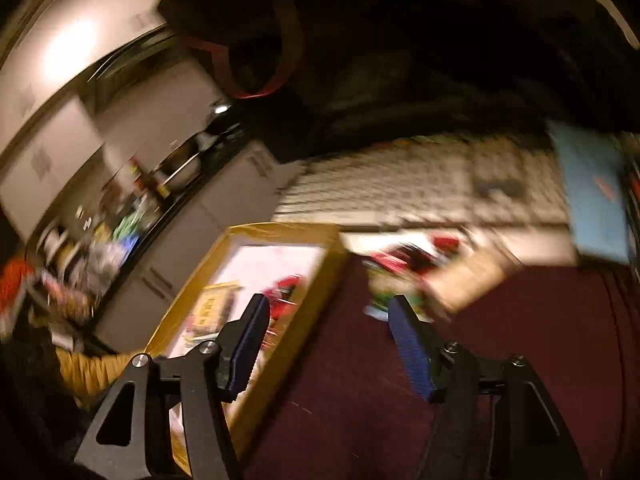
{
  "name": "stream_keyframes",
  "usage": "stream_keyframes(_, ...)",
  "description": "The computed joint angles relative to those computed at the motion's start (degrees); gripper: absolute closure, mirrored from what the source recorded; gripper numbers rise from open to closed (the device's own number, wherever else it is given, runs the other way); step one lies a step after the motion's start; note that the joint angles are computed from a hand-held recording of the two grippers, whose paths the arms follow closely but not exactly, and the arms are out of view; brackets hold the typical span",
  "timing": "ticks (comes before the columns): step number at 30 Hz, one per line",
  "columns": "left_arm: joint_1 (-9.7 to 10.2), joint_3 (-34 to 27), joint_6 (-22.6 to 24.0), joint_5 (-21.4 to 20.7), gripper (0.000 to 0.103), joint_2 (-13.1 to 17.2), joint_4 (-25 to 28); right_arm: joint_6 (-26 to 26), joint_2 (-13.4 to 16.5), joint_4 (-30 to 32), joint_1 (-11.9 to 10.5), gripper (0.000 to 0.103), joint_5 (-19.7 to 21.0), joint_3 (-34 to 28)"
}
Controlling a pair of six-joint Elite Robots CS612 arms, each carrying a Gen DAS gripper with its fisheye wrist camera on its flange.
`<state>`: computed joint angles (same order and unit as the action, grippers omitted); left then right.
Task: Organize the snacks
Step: 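Move both snacks over the box and open both tools to drop them, then grasp the white pastry packet with right tool while left tool grasps green garlic-flavor packet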
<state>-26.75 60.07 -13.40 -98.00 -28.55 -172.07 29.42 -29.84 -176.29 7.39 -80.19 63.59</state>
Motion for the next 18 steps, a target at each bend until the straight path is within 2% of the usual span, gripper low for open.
stream_keyframes(2, -0.67, -0.15, 1.63, 0.29, 0.03, 0.06, 0.78, 2.46, -0.38, 1.83, -0.72, 0.038, -0.83, 0.81)
stream_keyframes(4, -1.02, 0.27, 2.37, 0.27, 0.03, -0.19, 1.07, 2.8, -0.29, 2.37, -1.3, 0.038, -0.76, 0.71)
stream_keyframes(6, -1.27, 1.35, 2.43, 0.25, 0.03, -0.81, 0.63, 3.36, 0.13, 5.88, -1.64, 0.038, -1.91, -0.93)
stream_keyframes(9, -1.41, 1.9, 2.3, 0.74, 0.03, -1.08, 0.45, 5.24, 1.98, 12.98, -2.04, 0.038, -3.42, -5.51)
stream_keyframes(14, -1.44, 2.15, 0.66, 1.23, 0.03, -1.18, 1.03, 5.89, 6.11, 25.59, -1.67, 0.039, -9.7, -14.92)
stream_keyframes(17, -1.41, 2.2, 0.25, 1.62, 0.03, -1.14, 1.15, 8.63, 7.66, 29.87, -1.59, 0.039, -10.3, -18.11)
stream_keyframes(18, -1.39, 2.04, -0.04, 1.64, 0.03, -1.04, 1.33, 9.09, 8.08, 30.46, -1.21, 0.039, -12.28, -19.02)
